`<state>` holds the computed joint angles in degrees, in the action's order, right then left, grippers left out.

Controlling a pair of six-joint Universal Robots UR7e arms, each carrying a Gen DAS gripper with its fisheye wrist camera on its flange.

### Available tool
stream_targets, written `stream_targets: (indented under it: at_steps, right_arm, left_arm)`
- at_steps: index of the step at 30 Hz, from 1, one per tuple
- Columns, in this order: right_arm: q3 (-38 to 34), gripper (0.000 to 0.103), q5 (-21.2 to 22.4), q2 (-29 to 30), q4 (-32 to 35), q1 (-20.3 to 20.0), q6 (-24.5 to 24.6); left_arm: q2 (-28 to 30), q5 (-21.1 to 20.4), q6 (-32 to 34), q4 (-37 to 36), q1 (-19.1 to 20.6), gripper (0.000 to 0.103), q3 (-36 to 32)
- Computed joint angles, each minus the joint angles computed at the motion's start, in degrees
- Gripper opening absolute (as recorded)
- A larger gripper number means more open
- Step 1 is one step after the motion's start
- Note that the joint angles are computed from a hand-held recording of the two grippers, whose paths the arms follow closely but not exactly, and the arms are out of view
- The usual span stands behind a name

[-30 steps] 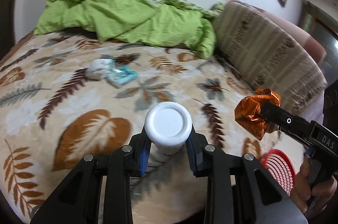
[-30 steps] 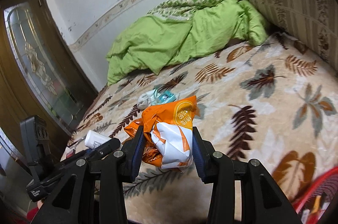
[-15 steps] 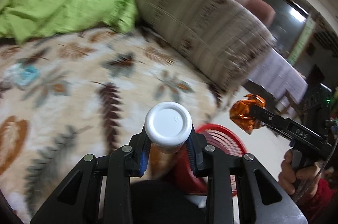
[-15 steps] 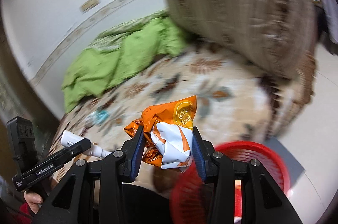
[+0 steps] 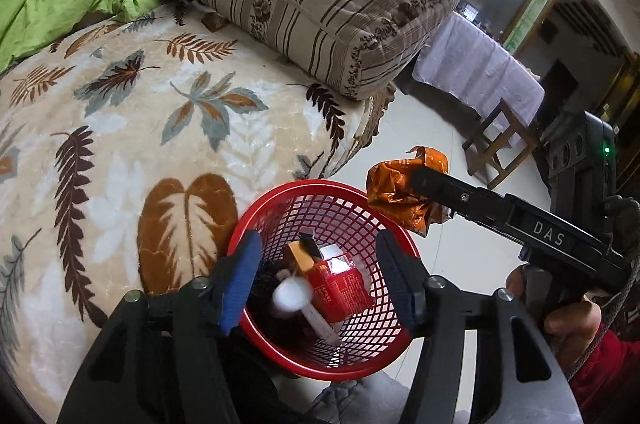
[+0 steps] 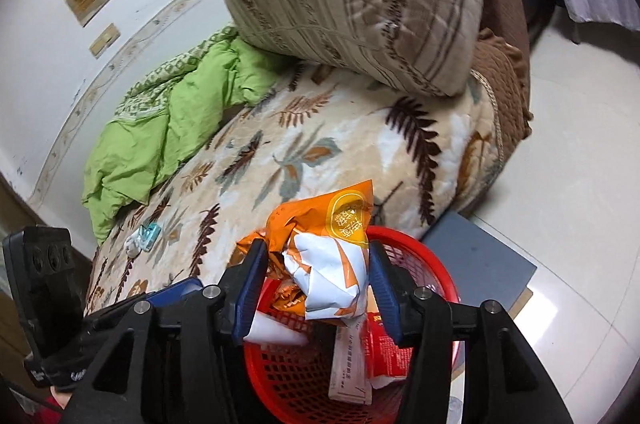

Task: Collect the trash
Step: 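Carry the bottle and bag to the red wastebasket and open both tools, then move both tools back toward the white cloth and teal wipe pack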

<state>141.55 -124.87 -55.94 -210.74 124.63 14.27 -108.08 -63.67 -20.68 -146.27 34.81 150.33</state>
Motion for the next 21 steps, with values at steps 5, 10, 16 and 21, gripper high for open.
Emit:
stream_targets:
  at_steps: [5,10,16,21]
  right_arm:
    - [-0.44,0.055,0.34,0.15,-0.24,0.37,-0.95]
    - [-1.94,0.071,-3.75,1.46,3.29,1.70,-1.36]
    - [-1.88,0.072,-2.54,1.87,2.44,1.83,-1.50]
    - [-5.30,0.072,-0.57,3.81,3.16,3.23,-4.00]
  left_arm:
    - [-2.87,1.48,-0.67,1.79,-0.15,0.058,-0.05]
    - [-5.97,2.70,-1.46,3.94,0.12,0.058,-0.31]
    - [-11.40,5.49,-2.15,7.51,-0.80,0.058,-0.61]
    - [-18.34,10.97,-3.95,14.26,-3.12,0.058,-1.27]
